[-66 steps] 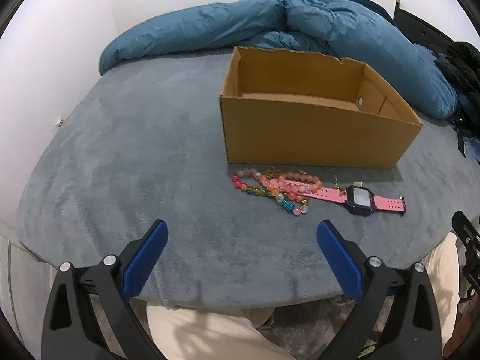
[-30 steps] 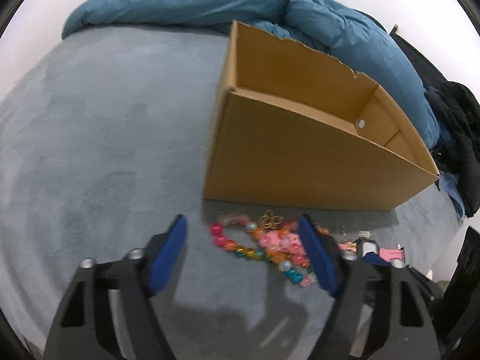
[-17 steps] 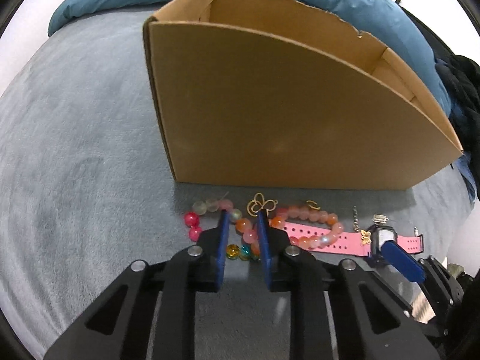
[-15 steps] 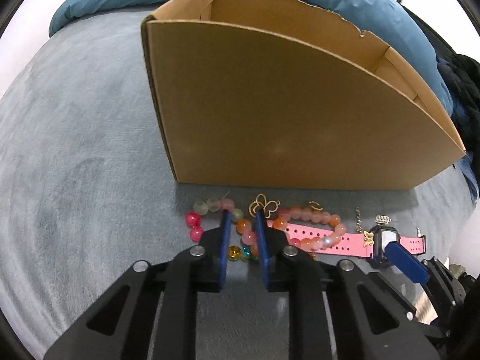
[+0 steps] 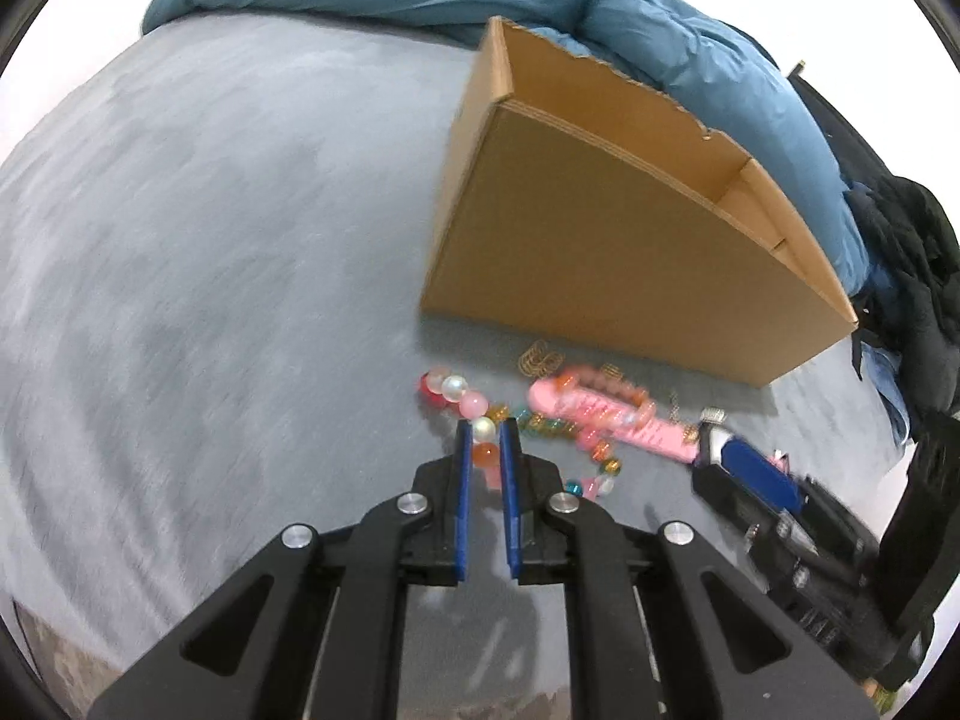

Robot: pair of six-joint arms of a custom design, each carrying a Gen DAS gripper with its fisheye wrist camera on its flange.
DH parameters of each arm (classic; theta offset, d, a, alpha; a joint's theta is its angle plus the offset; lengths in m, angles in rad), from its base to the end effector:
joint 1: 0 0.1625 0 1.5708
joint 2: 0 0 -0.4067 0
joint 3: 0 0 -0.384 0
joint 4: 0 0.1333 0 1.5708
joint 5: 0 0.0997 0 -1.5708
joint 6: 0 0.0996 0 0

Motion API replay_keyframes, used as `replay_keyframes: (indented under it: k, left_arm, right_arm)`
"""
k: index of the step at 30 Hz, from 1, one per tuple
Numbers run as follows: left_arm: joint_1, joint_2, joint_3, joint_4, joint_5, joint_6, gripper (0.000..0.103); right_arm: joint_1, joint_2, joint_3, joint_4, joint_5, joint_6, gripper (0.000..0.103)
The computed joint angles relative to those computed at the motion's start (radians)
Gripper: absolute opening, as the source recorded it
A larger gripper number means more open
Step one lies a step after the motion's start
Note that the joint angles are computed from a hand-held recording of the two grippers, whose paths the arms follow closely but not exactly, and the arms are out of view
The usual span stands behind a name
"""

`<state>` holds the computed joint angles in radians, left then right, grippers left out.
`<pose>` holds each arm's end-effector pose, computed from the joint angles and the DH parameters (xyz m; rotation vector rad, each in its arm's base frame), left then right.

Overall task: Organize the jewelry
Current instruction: 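Lower the left tool to the multicolour bead bracelet and close on it, then lift the multicolour bead bracelet with the left tool and carry it over the box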

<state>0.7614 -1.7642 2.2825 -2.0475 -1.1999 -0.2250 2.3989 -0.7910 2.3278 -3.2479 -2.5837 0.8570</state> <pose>-0.1373 -0.3649 0.2745 0.8145 2.6700 -0.2085 0.3314 -0.2380 0.0296 -0.1252 -2.3417 1.0797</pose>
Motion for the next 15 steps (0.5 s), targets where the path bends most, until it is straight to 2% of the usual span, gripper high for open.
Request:
replay_keyframes:
  k: [5,10,15]
  left_arm:
    - [0.021,-0.050,0.017,0.065,0.023,-0.025,0.008]
    - [0.028,-0.055,0.026,0.062,0.031,-0.014,0.008]
    - [0.021,-0.054,0.022,0.049,0.038,0.019,0.011]
  right_arm:
    - [-0.051,0.016,0.017,-0.172,0.124,-0.077,0.045]
    - [-0.110,0.040,-0.003,-0.209,0.208,-0.140,0.045]
    - [-0.124,0.065,-0.039,-0.189,0.199,-0.170,0.045]
